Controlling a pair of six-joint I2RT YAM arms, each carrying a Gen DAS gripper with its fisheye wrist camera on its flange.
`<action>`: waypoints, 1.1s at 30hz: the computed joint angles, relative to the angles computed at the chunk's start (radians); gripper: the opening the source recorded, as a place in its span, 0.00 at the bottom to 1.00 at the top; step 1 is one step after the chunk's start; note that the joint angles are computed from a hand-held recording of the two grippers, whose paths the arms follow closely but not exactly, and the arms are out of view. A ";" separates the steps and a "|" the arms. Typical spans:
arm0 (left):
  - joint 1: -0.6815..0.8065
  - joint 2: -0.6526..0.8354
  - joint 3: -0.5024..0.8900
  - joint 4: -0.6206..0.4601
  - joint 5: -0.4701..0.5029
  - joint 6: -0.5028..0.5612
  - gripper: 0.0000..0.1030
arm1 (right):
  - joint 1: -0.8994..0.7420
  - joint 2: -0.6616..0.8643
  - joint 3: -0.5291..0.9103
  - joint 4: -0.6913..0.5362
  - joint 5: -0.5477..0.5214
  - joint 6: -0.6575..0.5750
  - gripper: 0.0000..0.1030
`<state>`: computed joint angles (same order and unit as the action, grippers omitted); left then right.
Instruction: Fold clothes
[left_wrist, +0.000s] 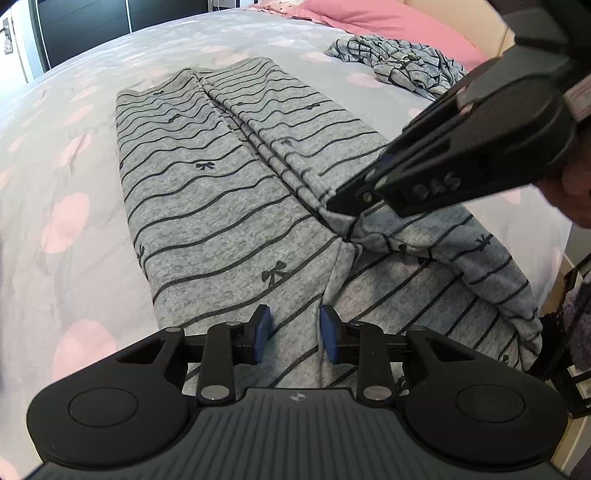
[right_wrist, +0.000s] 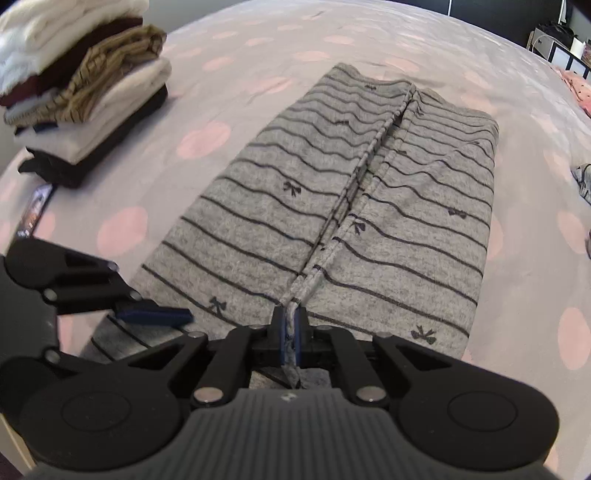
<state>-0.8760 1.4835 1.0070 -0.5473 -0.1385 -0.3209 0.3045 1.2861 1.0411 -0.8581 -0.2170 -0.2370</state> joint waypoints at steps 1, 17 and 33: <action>0.000 0.002 0.001 0.000 0.001 0.003 0.26 | 0.007 0.021 -0.008 0.016 -0.002 0.011 0.06; 0.349 0.113 0.242 -0.071 0.140 0.048 0.42 | -0.237 0.242 0.269 -0.098 0.003 -0.095 0.37; 0.575 0.710 0.799 0.000 0.367 0.060 0.42 | -0.343 0.814 0.797 -0.036 -0.175 0.057 0.49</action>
<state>-0.3013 2.1935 1.8063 -0.5474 0.2287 -0.2607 -0.0386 2.1001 1.8376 -0.8946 -0.3918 -0.1798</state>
